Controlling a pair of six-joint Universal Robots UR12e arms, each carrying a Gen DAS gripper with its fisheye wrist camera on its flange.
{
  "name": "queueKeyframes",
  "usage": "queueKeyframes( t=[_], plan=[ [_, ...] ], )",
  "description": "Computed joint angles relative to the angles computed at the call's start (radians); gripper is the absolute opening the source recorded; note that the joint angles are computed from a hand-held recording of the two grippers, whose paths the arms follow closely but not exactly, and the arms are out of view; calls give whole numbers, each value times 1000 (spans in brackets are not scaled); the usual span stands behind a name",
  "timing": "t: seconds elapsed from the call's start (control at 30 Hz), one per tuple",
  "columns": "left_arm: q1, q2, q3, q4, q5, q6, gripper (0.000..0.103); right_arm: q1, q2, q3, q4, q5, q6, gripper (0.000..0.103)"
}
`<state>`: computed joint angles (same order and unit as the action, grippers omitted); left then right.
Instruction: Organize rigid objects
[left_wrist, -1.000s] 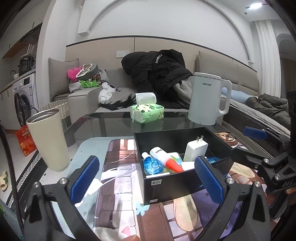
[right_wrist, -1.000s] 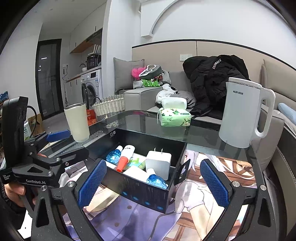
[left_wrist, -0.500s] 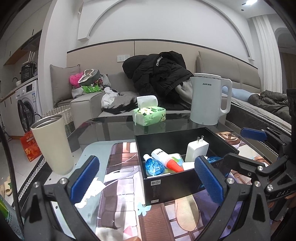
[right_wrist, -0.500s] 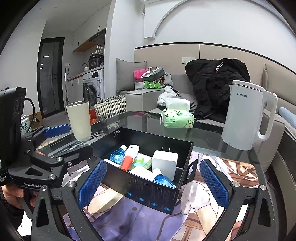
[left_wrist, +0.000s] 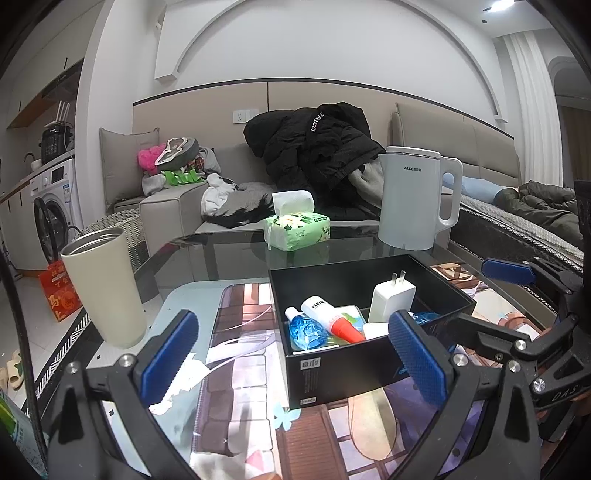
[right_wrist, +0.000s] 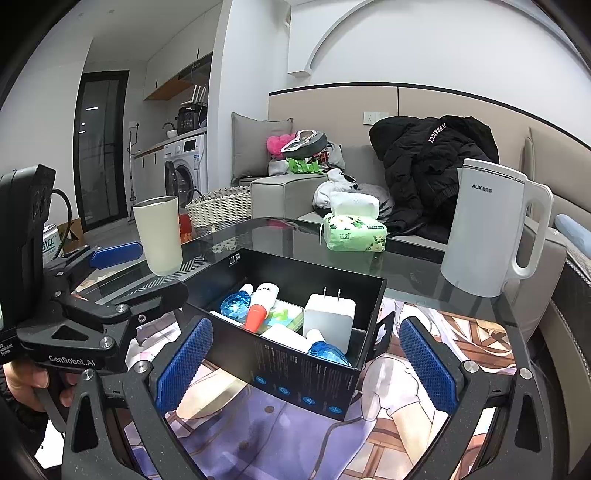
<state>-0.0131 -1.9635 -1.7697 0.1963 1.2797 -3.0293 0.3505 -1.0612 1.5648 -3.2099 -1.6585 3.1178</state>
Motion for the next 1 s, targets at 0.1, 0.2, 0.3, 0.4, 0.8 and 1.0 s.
queueKeyframes(
  t=[0.1,0.2,0.3,0.4,0.8,1.0],
  plan=[
    [0,0,0,0,-1,1,103,1,0,1,-2,-5,0,103],
    [1,0,-1,1,-2,1,103,1,-1,1,3,-6,-1,103],
    [0,0,0,-1,-2,0,103,2,-2,0,12,-8,-4,103],
    [0,0,0,0,-1,0,103,3,-2,-3,22,-10,-6,103],
    [0,3,3,-18,-2,15,103,3,5,-17,45,-13,-20,103],
    [-6,2,7,-28,15,24,103,-1,5,-22,60,-5,-10,103]
  ],
)
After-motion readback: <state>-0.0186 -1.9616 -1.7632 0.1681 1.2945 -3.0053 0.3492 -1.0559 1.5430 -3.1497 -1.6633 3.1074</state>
